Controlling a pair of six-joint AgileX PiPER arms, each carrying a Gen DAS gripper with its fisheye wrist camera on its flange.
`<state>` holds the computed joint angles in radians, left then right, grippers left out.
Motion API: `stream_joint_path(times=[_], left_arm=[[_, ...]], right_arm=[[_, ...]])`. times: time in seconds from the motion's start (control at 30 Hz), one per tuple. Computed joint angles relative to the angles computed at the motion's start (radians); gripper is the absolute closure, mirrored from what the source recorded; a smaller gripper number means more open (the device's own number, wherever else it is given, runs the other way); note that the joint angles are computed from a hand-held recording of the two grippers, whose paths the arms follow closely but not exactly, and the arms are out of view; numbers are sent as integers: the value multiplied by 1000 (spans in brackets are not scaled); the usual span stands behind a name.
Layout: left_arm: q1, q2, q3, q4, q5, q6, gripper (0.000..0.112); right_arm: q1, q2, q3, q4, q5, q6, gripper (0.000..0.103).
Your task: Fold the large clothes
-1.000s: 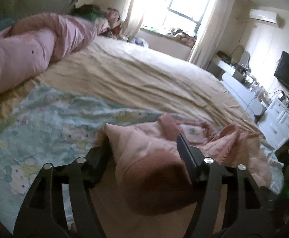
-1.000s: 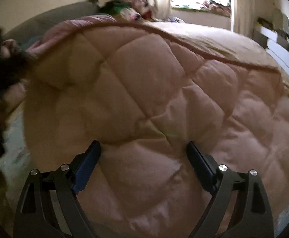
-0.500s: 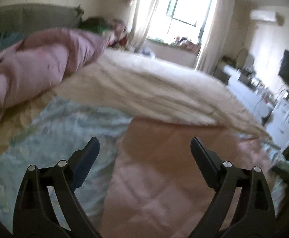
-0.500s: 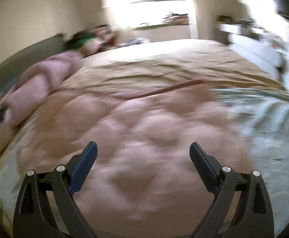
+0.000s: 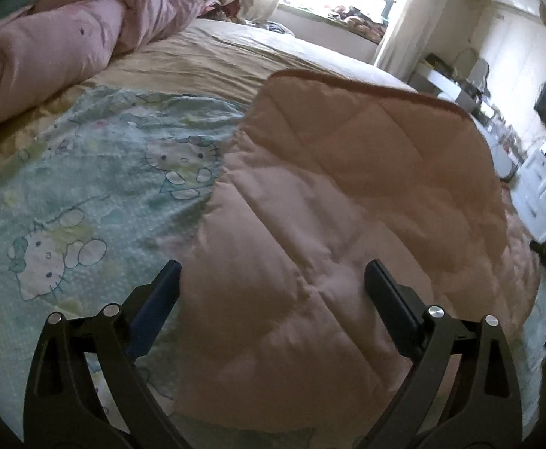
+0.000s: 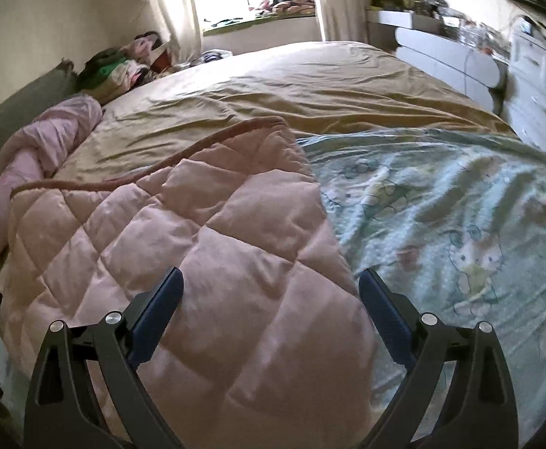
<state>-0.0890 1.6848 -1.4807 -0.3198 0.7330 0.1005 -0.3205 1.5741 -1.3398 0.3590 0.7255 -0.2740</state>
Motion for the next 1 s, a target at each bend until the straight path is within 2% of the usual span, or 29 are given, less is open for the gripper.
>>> stream_joint_path(times=[0.3, 0.4, 0.43, 0.47, 0.5, 0.57, 0.6, 0.63, 0.7, 0.9, 1.0], left_arm=[[-27, 12, -1, 48, -19, -28, 22], [-33, 5, 1, 41, -19, -18, 31], [-32, 6, -1, 42, -19, -16, 34], [-32, 6, -3, 42, -17, -15, 40], [-31, 5, -1, 46, -21, -18, 45], [-26, 1, 5, 30, -27, -7, 64], [-21, 5, 3, 16, -27, 8, 68], [-25, 0, 5, 15, -29, 16, 77], [-52, -19, 7, 92, -50, -23, 95], [-50, -31, -54, 62, -76, 5, 97], [-60, 8, -136, 91, -61, -3, 98]], right_arm=[[16, 76, -59, -10, 9, 20, 10], [21, 69, -45, -19, -15, 28, 24], [22, 63, -35, -21, -25, 33, 34], [19, 55, -21, -12, -39, 29, 48], [18, 40, 4, -4, -61, 24, 55], [23, 18, 48, -15, -96, 21, 73], [27, 4, 68, -18, -113, 17, 76], [31, -16, 95, -25, -139, 15, 80], [19, -55, 131, 12, -166, -1, 83], [-22, -154, 158, 119, -210, -57, 86], [-36, -150, 112, 168, -207, -65, 86]])
